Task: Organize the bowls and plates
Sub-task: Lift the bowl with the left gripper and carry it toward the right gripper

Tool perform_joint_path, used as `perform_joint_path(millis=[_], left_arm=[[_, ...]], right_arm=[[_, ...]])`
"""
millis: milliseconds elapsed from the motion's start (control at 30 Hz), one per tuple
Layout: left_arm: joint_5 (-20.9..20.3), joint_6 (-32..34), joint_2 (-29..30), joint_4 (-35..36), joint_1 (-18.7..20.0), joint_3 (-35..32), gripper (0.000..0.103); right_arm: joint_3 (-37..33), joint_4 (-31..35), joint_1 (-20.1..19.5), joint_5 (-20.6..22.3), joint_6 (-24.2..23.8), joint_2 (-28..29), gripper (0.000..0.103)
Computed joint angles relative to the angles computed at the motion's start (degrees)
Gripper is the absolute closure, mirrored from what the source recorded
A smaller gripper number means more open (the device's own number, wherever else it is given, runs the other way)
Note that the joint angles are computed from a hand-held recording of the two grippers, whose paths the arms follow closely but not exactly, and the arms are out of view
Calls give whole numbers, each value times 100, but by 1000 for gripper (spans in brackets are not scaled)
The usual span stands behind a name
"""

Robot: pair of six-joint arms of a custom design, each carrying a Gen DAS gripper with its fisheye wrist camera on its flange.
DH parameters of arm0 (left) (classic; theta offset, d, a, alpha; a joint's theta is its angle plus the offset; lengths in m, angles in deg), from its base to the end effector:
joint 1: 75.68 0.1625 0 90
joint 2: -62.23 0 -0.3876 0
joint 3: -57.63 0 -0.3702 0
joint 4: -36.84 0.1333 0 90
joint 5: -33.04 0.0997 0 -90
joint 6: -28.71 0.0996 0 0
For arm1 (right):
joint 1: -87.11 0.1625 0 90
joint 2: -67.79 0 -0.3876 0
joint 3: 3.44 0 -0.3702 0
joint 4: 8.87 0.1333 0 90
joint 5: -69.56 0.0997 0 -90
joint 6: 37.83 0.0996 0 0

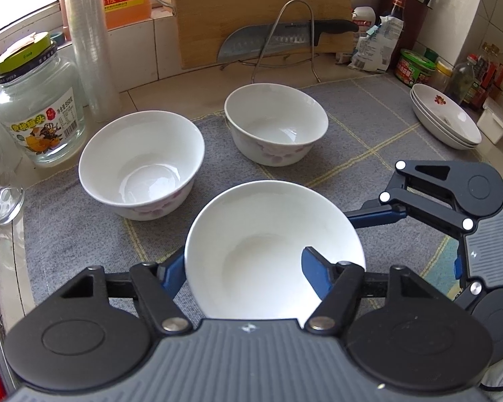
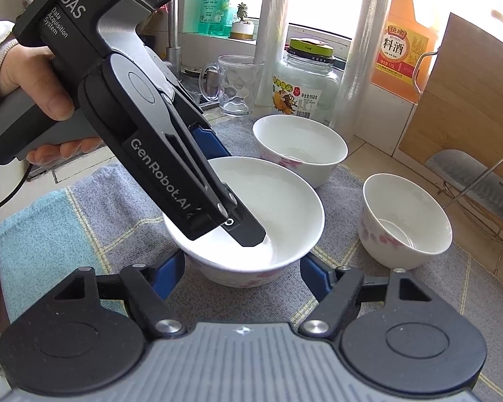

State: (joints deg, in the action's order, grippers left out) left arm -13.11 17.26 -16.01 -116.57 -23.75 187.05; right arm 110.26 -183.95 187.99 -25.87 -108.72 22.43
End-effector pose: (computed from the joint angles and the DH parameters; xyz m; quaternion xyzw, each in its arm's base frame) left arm -0.1020 -0.4583 0.2045 0.1736 0.9068 -0.2452 0.2957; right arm 0.2223 -0.5001 0.0280 0.6416 -0.7516 0.1025 0.1133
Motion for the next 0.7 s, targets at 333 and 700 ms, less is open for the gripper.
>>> perform_joint_path(millis=[333,700], left_arm=[[-18,-51,336,-82,-287,-102,33],[-258,102,1014,-379,-436,-470,33]], right_arm=[[265,36,-151,-55,8,-446,23],[440,108,-461,-147,-81,-992,23]])
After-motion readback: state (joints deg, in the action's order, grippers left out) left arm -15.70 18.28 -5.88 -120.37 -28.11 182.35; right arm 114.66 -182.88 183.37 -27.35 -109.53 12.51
